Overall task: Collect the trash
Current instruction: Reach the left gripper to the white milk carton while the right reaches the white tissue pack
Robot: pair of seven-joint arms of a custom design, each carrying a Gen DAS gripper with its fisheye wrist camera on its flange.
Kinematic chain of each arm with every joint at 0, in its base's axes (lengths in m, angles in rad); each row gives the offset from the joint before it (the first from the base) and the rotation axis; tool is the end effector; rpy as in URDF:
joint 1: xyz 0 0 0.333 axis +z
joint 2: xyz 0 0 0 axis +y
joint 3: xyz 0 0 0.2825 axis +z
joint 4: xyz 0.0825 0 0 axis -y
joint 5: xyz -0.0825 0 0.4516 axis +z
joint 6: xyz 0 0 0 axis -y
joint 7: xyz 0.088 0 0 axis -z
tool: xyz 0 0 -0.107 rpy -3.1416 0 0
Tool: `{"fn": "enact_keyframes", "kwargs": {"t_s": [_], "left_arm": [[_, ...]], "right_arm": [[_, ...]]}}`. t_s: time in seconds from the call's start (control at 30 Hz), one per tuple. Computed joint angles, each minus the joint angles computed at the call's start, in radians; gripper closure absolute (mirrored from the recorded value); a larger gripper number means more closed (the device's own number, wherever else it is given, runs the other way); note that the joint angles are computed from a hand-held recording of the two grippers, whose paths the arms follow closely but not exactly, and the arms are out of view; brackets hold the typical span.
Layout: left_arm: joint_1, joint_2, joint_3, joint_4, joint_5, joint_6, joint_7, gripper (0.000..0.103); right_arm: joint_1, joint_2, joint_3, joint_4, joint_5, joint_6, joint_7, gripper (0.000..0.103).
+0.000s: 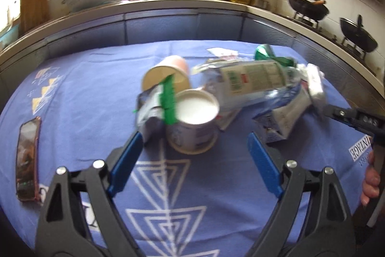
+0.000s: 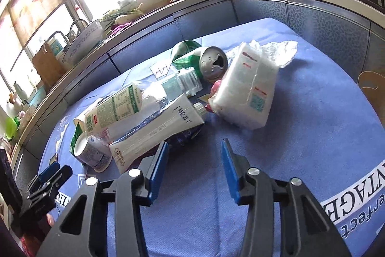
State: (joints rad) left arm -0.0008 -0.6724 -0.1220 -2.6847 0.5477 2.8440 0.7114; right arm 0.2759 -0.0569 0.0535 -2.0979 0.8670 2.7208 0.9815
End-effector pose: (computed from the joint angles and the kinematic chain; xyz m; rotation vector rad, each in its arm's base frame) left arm 0.4619 -0.0827 0.4688 -1.8907 1.4367 -0.7851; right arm 0.6109 0.1796 0.4493 -1.7942 1.4131 -0.1622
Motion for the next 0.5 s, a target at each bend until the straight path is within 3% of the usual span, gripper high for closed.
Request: {"fn": "enact_keyframes", "kwargs": {"t_s": [0.1, 0.2, 0.5], "left_arm": [[-0.053, 0.084, 0.011, 0.053, -0.003, 0.060, 0.073, 0.018], [-0.031, 0.167, -0.039, 0.119, 0.042, 0.085, 0.082, 0.018], [-0.039, 0.356, -0.053, 0.285, 0.096, 0.037, 0.132, 0.018]], "right_arm": [[-0.012, 0.012, -0.011, 0.012, 0.011, 0.005, 0.020, 0.060], [-0.027, 0.016, -0.018, 0.013, 0.019, 0.013, 0.026, 0.060], [-0.060, 0.053, -0.030, 0.049, 0.062, -0.013, 0.025, 0.059]]}}
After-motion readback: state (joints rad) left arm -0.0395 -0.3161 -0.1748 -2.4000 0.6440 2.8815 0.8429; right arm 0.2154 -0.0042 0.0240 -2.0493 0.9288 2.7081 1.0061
